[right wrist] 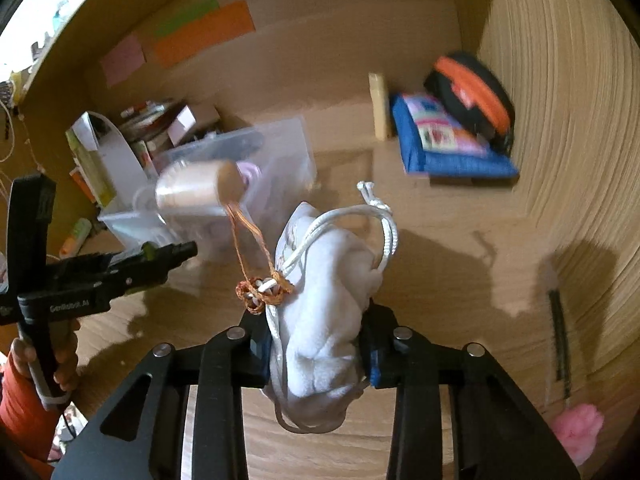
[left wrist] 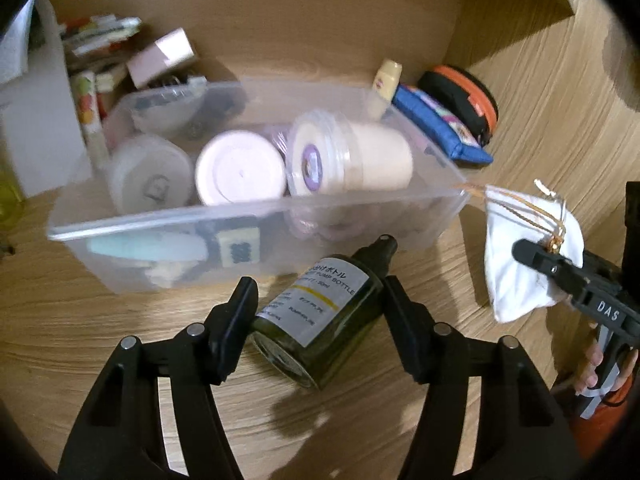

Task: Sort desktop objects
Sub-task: 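Grasp the white drawstring pouch with the right tool while the left tool grasps the dark green spray bottle, then carry the pouch and spray bottle into the clear box, open both tools and withdraw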

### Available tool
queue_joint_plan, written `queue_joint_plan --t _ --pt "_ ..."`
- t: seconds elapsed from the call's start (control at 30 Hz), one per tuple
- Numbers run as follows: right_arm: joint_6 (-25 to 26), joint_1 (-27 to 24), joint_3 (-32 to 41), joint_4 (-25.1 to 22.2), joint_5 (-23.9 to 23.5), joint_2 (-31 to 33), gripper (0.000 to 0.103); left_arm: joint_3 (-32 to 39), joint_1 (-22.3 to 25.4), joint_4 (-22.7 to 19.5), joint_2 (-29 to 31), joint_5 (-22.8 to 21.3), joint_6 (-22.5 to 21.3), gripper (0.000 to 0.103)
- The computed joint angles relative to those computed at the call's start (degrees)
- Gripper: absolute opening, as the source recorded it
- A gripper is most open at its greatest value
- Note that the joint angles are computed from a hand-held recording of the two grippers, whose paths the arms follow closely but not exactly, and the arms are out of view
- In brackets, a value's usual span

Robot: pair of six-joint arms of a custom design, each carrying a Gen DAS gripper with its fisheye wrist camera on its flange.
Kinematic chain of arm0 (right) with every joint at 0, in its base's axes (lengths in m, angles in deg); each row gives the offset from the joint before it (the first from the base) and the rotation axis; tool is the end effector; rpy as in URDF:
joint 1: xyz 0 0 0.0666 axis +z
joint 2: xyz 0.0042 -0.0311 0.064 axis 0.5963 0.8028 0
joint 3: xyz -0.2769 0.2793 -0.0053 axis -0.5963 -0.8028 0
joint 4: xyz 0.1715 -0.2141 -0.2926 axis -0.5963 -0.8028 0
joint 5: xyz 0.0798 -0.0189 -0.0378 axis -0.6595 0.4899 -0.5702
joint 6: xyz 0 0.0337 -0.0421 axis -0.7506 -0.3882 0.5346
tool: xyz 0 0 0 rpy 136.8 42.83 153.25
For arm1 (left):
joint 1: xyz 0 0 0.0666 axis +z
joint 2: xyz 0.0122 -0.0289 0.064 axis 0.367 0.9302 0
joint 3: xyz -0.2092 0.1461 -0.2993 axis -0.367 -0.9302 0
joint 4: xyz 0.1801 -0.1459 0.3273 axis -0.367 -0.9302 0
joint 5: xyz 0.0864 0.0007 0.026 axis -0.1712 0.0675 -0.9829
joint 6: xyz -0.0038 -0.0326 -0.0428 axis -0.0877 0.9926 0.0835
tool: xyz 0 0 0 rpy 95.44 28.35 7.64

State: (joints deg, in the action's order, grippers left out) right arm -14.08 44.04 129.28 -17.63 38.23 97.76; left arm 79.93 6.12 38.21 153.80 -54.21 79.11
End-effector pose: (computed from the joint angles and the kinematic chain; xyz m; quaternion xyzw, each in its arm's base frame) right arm 0.5247 0.0749 0.3338 -0.0755 0.9046 0.1254 0.4003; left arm 0.5418 -0.1556 0.3083 0.0876 0.9216 -0.1454 0.3490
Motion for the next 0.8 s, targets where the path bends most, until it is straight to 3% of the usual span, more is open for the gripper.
queue_joint_plan --t 0.4,0.6,0.8 --pt "2.6 4.3 6.9 2.3 4.2 1.1 0.030 -1.8 3.3 4.5 -5.8 1.4 1.7 0.063" --pt "5.2 6.2 13.1 -0.3 6.0 5.4 0.030 0.4 5.8 3.6 -5.1 2.8 1.8 0.063" --pt "4.6 6.6 20.0 -4.8 3.5 10.3 0.030 3.8 6.9 1.9 -2.4 0.9 0.4 0.063"
